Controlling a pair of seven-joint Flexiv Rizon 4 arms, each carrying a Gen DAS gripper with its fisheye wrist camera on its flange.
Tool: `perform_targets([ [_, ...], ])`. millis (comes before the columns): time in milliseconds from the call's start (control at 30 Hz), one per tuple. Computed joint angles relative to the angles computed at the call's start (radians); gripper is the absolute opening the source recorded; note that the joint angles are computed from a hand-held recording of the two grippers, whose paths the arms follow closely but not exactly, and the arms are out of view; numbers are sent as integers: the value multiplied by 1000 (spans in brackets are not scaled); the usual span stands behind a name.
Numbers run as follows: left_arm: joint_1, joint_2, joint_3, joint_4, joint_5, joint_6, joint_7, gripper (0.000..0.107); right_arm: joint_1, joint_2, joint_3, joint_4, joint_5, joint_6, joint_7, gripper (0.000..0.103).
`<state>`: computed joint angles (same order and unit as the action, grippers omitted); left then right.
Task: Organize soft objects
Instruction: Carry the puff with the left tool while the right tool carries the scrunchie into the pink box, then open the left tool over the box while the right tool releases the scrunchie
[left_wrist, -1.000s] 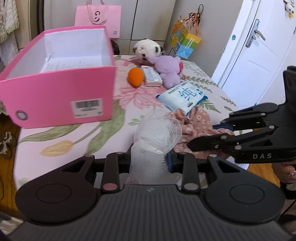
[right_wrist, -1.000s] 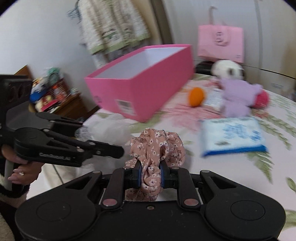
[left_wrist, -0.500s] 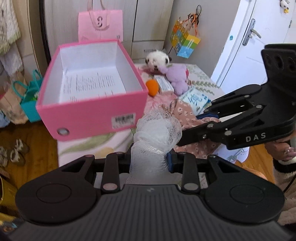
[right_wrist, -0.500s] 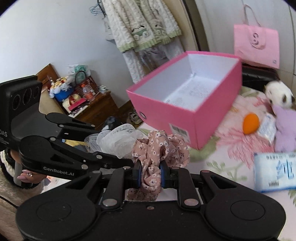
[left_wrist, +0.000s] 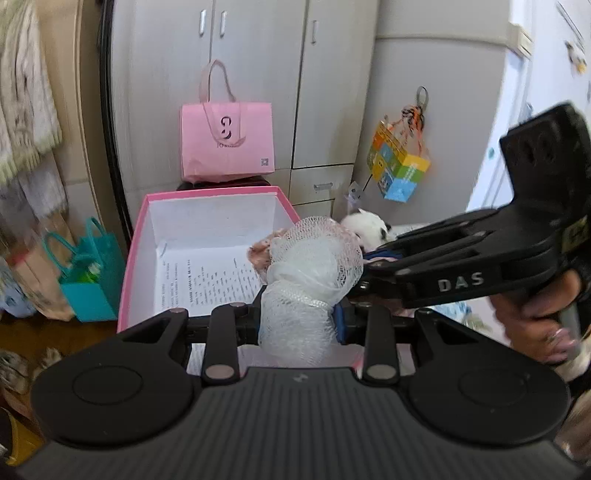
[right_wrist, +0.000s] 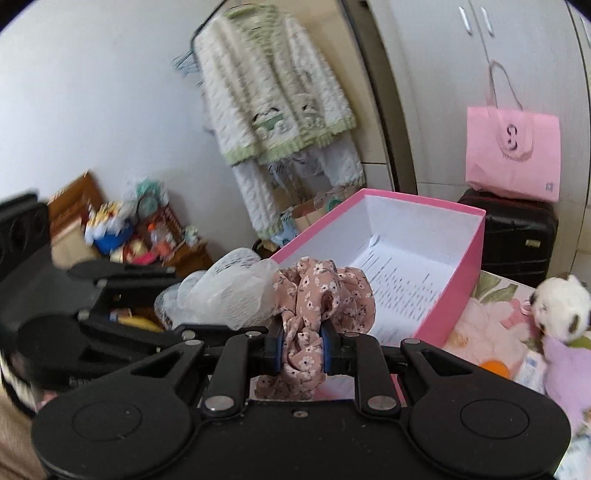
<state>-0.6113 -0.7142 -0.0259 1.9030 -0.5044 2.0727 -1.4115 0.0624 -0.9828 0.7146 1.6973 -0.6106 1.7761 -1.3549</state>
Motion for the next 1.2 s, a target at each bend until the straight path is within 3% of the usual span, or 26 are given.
perform_targets([
  [100, 83, -29, -38, -72, 31, -64, -24, 31, -24, -110, 90, -137, -24, -112, -34, 23],
  [167, 122, -57, -44, -126, 41, -112, -48, 31, 12, -133, 79, -216, 0, -166, -43, 23],
  [233, 69, -95, 63, -203, 11, -205, -78, 31, 64, -138, 29, -289, 19, -202, -48, 23],
  [300, 8, -144, 160, -285, -98, -314, -57, 31, 133, -128, -67, -348, 34, -211, -42, 23],
  [400, 55, -182, 158, -370, -75, -453, -133, 32, 218, -139, -178, -435, 63, -240, -34, 23],
  [500, 32, -236, 238, -457, -69, -561, -224, 33, 237, -184, -160, -533, 89, -338, -76, 23],
  [600, 25, -268, 282, -506, -34, -621, -284, 33, 274, -211, -192, -605, 108, -392, -103, 26],
  [667, 11, -286, 320, -531, -2, -648, -321, 33, 296, -216, -221, -631, 118, -408, -119, 29],
  [800, 23, -287, 324, -546, 74, -659, -325, 33, 314, -214, -246, -649, 144, -432, -178, 31],
  [967, -40, -307, 454, -594, 207, -698, -411, 46, 333, -196, -290, -638, 189, -419, -226, 39],
  [1033, -18, -283, 411, -564, 221, -659, -386, 50, 331, -181, -299, -611, 214, -382, -248, 45],
  [1100, -13, -254, 396, -530, 248, -639, -401, 61, 328, -156, -313, -570, 243, -335, -264, 54],
  [1133, -8, -243, 390, -516, 263, -621, -407, 67, 321, -144, -307, -548, 259, -314, -279, 54],
  [1200, 6, -205, 357, -462, 301, -558, -409, 68, 293, -117, -269, -501, 291, -295, -322, 54],
])
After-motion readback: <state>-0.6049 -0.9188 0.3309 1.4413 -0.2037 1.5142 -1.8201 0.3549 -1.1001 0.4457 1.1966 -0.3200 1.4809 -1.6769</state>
